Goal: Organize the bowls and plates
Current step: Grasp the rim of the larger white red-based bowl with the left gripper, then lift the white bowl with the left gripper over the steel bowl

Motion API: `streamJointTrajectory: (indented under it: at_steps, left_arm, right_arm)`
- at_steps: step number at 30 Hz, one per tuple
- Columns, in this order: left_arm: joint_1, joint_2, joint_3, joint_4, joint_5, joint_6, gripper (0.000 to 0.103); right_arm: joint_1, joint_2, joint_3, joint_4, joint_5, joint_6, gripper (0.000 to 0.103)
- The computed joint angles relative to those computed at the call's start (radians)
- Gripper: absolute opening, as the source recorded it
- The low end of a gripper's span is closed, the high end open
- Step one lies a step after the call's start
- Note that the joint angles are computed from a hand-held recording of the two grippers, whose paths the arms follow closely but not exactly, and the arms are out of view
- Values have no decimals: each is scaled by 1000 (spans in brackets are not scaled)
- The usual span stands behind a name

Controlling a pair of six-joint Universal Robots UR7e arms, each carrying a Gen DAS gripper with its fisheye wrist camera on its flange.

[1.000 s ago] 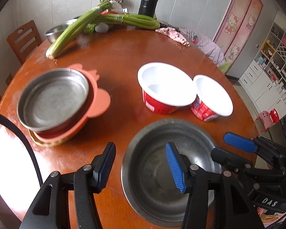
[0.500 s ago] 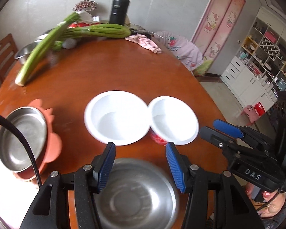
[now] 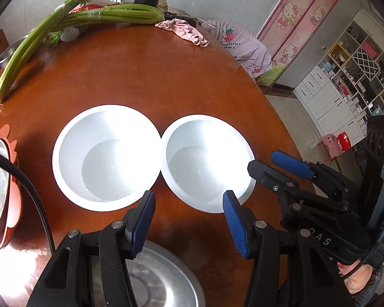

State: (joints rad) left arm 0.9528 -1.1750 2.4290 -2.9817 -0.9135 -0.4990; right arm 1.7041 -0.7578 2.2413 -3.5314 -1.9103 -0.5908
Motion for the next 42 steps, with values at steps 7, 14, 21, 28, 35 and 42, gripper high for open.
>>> streamJointTrajectory:
  at_steps: [7,14,21,28,35,42]
  left_arm:
    - [18,36,-34,-3,-19,-2,54]
    - [35,61,-50,-26,-49,9,50]
    - [47,75,-62,-44,-70,27,43]
    - [28,69,-52,-70,-66,42,43]
    - [-17,26,-9,-75,-33,40,43]
    - [-73,-50,57,-64,3,19,43]
  right_arm:
    - [-24,24,-47,53,14,-36,51]
    - [-31,44,-58,81,27,-70,44]
    - [-34,37,-50,114,56,-81,39]
    - [-29,17,-24,98,61,-66,39]
    - [-7,-7,11,63,68,-59,39]
    - [32,-20,48,27,68,-49,39]
